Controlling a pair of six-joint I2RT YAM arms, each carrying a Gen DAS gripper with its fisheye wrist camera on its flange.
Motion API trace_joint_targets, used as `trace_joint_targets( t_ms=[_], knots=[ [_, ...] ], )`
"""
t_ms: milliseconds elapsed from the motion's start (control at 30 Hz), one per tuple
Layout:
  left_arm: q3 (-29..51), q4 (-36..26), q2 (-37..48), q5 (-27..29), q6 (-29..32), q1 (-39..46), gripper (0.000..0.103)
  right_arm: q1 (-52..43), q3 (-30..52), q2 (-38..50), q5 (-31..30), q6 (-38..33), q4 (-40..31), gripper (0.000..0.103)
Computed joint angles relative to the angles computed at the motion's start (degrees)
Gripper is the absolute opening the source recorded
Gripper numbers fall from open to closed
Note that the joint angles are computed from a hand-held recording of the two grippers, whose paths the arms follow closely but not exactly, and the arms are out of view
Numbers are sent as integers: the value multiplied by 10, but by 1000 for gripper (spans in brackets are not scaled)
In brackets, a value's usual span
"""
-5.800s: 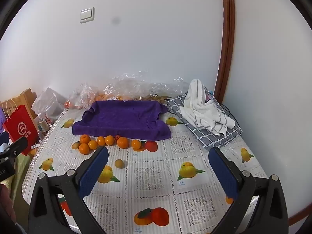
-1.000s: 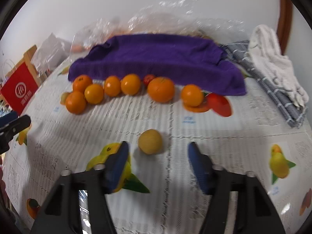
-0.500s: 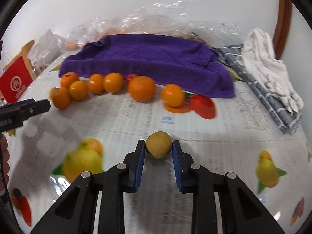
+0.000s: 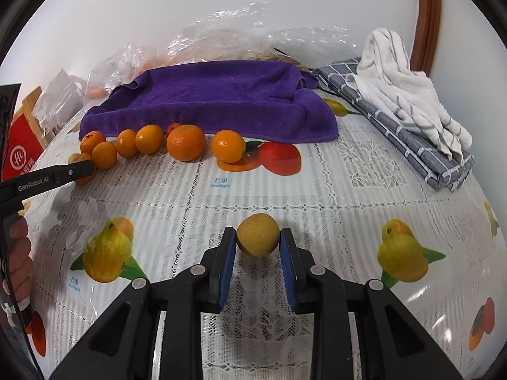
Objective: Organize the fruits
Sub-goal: 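Carry the yellow fruit and orange over the purple towel with both tools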
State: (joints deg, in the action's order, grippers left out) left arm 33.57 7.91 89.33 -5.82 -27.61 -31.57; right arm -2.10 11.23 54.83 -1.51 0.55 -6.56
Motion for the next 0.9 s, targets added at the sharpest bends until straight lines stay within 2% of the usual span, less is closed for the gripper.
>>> trace_joint_targets(
  t_ms=[133, 300, 600, 767, 900],
  knots=[
    [-21, -11, -40, 0, 0, -4, 38, 3, 0, -28, 7, 6, -20, 28],
    [-41, -49, -109, -10, -4, -12, 38, 15, 11, -91, 7, 15, -82, 28],
    [-39, -163, -246, -57, -15, -26, 38, 41, 60, -179, 24, 21, -192, 28],
    [10, -230, -269, -62, -17, -14, 38, 24, 113, -165, 9, 4, -211, 28],
    [72, -269, -253, -60, -7, 4, 38, 5, 161, -114, -7, -1, -190, 28]
  ],
)
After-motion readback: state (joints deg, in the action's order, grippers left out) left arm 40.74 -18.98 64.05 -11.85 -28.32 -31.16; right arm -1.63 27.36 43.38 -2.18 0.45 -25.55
